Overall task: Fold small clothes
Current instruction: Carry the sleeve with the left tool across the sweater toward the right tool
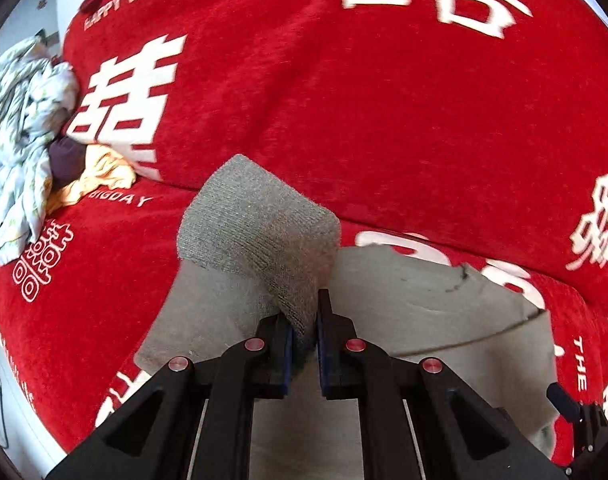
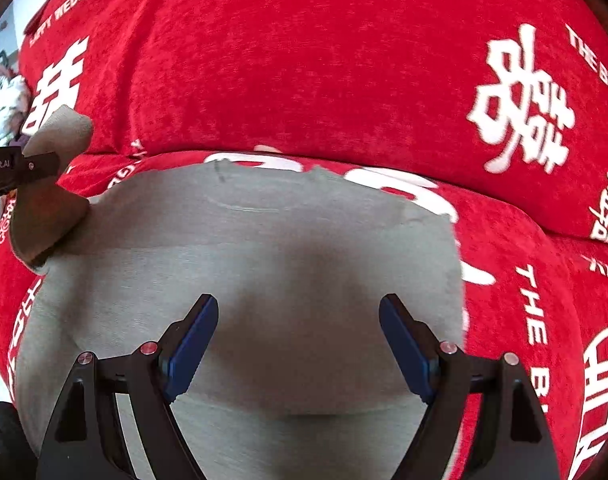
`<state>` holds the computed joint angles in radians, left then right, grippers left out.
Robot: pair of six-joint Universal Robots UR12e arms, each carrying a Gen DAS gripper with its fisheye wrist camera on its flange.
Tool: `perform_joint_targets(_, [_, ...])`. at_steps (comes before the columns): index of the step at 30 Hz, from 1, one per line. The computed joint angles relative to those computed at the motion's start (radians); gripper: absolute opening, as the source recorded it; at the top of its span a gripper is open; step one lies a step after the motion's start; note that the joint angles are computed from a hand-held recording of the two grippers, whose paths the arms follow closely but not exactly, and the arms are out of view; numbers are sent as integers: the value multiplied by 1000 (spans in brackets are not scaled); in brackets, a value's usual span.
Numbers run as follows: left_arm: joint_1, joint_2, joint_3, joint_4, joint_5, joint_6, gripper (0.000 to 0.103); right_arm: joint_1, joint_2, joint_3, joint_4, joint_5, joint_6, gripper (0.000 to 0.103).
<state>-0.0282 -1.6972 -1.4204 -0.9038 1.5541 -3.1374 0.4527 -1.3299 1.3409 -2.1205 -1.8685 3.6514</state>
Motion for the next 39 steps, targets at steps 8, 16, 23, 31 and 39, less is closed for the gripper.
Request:
perform_joint_targets(8, [-81, 18, -20, 37, 40, 60, 11, -31, -64, 79, -41, 1, 29, 85])
perform_joint_targets(16, [-147, 29, -45, 40, 59, 120, 11, -57, -120, 159, -76, 6, 68, 85])
perform_joint_targets(23, [-189, 22, -51, 20, 78, 149, 11, -71, -149, 201, -106, 14, 83, 85])
perform_joint_targets(31, [-224, -2, -64, -35, 106, 150, 11, -90, -179, 249, -125, 23, 98, 85])
perform_joint_targets(39, [-246, 2, -98, -24, 125, 175, 11, -105, -206, 288, -134, 40, 137, 85])
